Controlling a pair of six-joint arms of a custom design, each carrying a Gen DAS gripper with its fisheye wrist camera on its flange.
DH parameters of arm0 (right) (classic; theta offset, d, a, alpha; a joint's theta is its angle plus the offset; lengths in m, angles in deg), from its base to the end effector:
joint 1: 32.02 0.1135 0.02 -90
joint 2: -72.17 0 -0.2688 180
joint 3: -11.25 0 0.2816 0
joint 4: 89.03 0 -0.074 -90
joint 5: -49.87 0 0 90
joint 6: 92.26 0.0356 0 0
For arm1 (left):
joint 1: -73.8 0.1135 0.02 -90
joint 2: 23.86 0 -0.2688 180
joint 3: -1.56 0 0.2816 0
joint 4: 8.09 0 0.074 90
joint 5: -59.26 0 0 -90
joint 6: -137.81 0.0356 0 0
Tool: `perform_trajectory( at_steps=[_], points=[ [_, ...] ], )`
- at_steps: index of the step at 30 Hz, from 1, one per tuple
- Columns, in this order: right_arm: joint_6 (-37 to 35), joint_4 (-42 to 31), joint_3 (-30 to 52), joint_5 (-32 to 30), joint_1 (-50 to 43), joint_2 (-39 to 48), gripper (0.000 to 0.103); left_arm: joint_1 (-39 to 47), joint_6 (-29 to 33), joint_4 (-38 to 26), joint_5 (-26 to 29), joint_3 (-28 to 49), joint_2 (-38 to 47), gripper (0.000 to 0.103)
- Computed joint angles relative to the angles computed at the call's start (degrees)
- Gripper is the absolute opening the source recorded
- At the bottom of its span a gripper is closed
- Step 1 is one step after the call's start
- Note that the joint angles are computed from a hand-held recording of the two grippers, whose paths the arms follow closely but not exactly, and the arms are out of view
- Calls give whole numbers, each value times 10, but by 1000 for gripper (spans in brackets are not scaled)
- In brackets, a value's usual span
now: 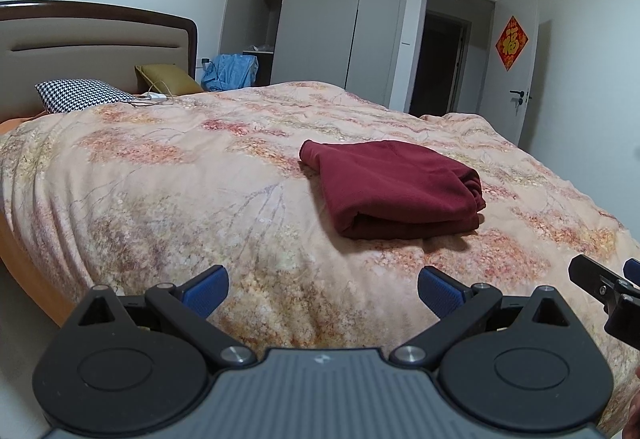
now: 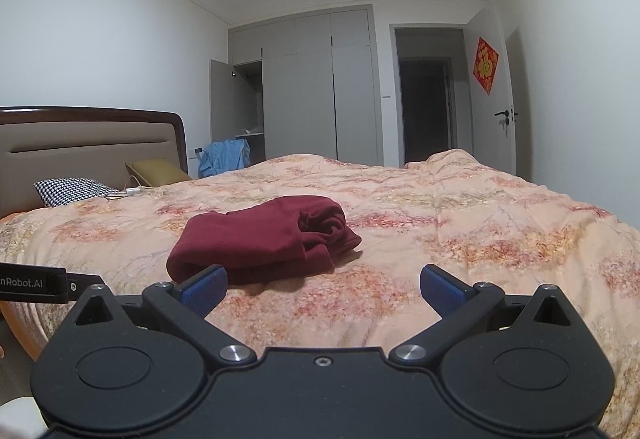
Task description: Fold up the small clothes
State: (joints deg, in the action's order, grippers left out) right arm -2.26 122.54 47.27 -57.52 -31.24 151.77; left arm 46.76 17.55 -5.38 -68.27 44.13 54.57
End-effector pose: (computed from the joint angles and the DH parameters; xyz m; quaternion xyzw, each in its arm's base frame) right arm 0.2809 0.0145 0.1613 -0.1004 0.7676 0.1217 0.6212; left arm 0.2592 -0.1079 0.1560 -0.1765 0.8281 0.0322 0.5312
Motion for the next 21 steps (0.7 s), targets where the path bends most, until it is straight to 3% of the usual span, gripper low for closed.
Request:
perform_trajectory(
  at_steps=[16,21],
  points=[
    [1,-2,2,-1,-1,10,102,-2,-1,-9,-1,4,3,103],
    [1,-1,1,-2,-1,10,102,-19,-24,-53,-56,29,22,103]
  ],
)
